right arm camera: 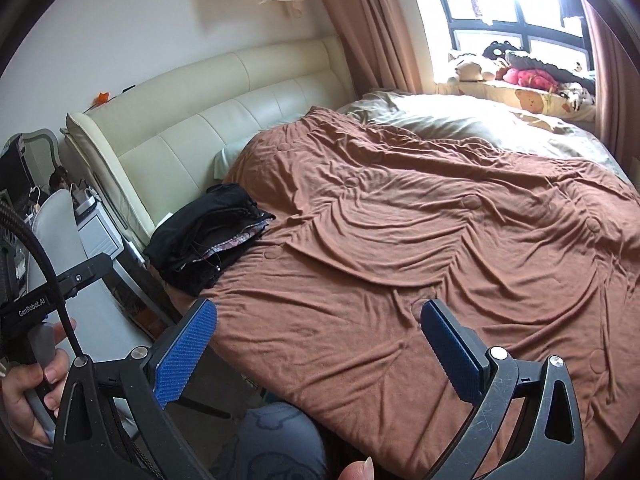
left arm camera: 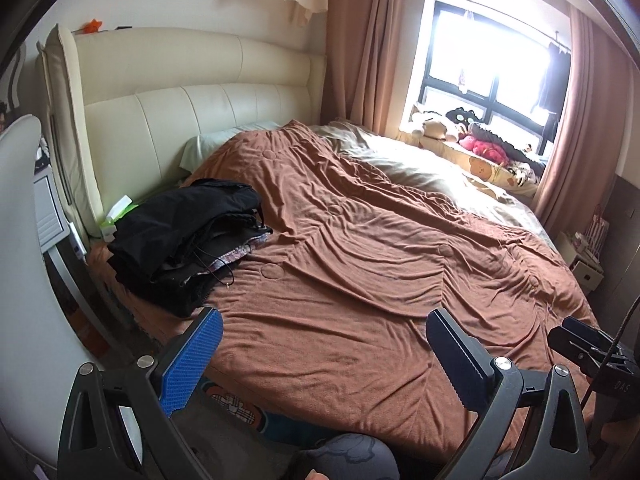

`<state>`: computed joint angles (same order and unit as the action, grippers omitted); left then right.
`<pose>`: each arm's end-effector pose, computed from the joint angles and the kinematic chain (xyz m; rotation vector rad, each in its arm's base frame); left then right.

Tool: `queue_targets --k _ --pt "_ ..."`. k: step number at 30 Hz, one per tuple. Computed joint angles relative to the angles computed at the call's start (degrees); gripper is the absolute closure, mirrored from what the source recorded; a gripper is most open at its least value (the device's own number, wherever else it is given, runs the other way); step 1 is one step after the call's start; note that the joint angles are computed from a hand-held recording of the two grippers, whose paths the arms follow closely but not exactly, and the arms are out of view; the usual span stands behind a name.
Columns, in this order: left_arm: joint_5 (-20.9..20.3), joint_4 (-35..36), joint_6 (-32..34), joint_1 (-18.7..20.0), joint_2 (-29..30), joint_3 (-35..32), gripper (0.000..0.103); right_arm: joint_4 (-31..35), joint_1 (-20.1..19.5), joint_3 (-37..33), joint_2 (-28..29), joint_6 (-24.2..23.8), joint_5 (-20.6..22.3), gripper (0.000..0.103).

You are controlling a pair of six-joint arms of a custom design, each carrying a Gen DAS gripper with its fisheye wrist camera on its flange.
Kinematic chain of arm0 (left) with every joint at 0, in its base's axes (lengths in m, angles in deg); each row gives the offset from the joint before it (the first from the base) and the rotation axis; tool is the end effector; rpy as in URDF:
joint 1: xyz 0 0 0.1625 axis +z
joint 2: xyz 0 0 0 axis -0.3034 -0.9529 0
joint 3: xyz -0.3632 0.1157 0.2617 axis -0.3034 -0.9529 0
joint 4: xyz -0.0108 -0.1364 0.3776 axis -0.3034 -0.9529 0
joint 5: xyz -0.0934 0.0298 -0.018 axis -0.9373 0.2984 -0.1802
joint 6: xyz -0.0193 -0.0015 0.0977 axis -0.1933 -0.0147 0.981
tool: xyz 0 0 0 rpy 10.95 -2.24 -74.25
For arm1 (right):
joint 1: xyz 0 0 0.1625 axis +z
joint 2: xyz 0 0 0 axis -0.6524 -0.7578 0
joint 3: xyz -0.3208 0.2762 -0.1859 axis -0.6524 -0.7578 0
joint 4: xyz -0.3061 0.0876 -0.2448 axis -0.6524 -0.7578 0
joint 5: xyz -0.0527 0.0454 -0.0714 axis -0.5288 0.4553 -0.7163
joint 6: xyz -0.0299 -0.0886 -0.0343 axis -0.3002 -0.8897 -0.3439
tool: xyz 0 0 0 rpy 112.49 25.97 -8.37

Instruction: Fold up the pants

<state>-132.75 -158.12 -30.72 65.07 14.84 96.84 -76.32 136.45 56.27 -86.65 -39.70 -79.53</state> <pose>-0.4755 -0.8144 0.2071 0.6449 2.3679 -1.0734 0.1715 -0.7007 0.5507 0.4406 -2.3039 1.2765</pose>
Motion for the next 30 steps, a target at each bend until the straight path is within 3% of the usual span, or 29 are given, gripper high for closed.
queue_targets --k 6,15,30 --pt "-0.9 -6.4 0.4 -1.1 -5.1 12.2 0.001 -7.5 0.4 10.4 -5.3 -1.9 -1.8 0.000" --pt "-1.5 -14.7 1.3 -2.9 -10.2 25.1 0.001 -17.7 0.8 22.4 -11.4 -2.2 -3.8 0.000" --pt "-3.8 -21.6 4.0 -5.0 -14.5 37.5 0.001 -29.6 1.8 34.2 -16.2 -2.7 -7.3 0.000"
